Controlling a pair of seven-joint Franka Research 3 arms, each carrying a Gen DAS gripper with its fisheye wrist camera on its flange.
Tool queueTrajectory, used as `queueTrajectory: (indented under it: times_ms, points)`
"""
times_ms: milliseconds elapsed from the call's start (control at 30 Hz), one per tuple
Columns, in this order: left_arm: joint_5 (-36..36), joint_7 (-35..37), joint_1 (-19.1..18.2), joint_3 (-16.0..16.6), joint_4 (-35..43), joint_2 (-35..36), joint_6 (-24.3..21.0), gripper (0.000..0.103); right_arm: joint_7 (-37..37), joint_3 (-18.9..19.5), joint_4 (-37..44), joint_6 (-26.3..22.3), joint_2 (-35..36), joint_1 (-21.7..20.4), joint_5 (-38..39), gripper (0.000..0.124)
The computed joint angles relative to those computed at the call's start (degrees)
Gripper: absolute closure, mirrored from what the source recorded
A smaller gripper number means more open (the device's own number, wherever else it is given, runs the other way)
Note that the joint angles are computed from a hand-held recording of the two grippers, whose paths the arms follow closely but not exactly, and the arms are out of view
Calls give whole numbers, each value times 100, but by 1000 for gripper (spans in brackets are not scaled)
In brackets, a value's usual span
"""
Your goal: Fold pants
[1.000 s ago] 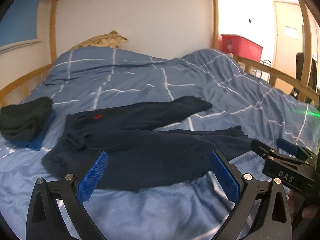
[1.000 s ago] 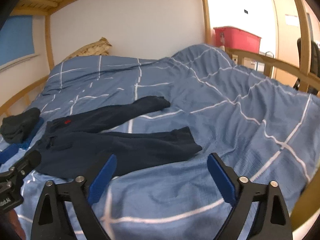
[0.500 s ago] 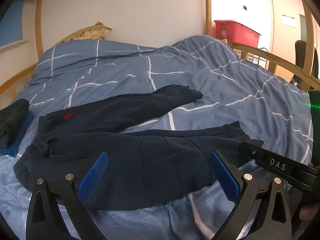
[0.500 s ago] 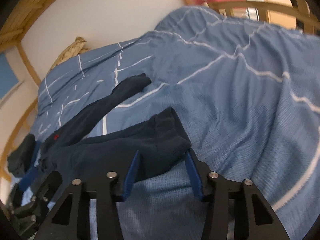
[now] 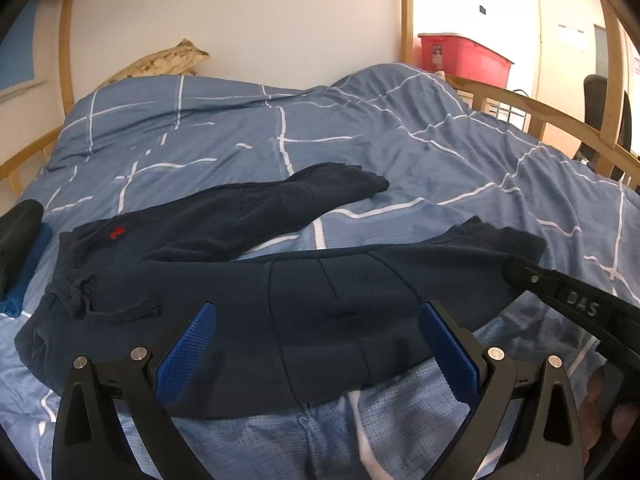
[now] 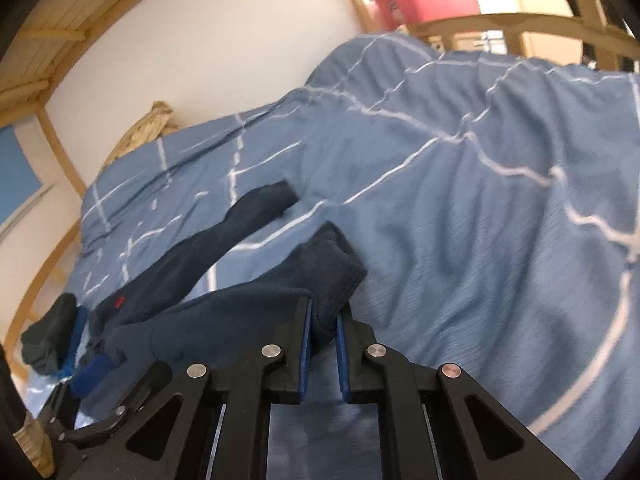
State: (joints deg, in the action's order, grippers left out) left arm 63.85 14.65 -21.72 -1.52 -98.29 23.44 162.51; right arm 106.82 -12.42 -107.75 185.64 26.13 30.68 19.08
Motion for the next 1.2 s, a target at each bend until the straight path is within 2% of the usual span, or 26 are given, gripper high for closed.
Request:
queueTrajectory:
  times_ms: [67,100,167,333,433,500,533,633,667,700,767,900,1000,1033,1067,1100,1200]
  points:
    - [-76,48,35,-31,-62,-36,36,0,-121,199,91,-116,46,-177,220,113]
    - [-91,54,46,-29,-114,-71,54,0,91,105,129,-208,91,-119,33,113]
    - [-1,-15,29,15,-210,-153,38,0,358,-409,200,-489,191,316,-137,113]
    - [-25,-203,221,-29,-542,-411,42,0,1101,-1034,326,-991,330,832,-644,111]
    - [57,-422,328,-17,-762,-599,106,0,1567,-1384,272,-1083,298,1146,-960,98]
    - [261,-665,399,10,-945,-782,153,0,2134,-2032,175,-1149,307,1742,-1313,85]
    - [407,-819,436,19,-1035,-878,156,0,2375,-2296,113,-1159,290,1999,-1470,83]
    - [682,-1066,636,-55,-1234,-1123,64,0,3003,-3159,-82,-1088,287,2845,-1931,82]
    - [573,-924,740,-121,-1240,-1149,62,0,3184,-3366,-109,-1003,300,3040,-2146,82]
    - [424,-732,842,-184,-1211,-1139,123,0,3209,-3374,-80,-977,283,3054,-2266,82]
    - [206,-364,980,-238,-1079,-1087,214,0,2983,-2878,92,-967,141,2621,-2360,82]
    - [-397,640,1138,-312,-540,-746,437,0,2336,-1351,705,-907,114,1214,-2272,82]
    - [-800,1304,1108,-252,47,-353,466,0,1615,-175,1399,-1054,368,134,-2057,82]
    - [-1105,1735,1175,-336,284,-173,448,0,1374,116,1701,-1158,525,-141,-1971,82]
    - [-1440,2154,1264,-456,507,7,442,0,1267,229,1893,-1220,639,-240,-1916,82]
    - [-1619,2368,1259,-476,696,145,390,0,1004,507,2268,-1365,853,-504,-1812,82]
    - [-1940,2890,1093,-383,1457,691,33,0,570,892,3268,-1814,1480,-911,-1523,82]
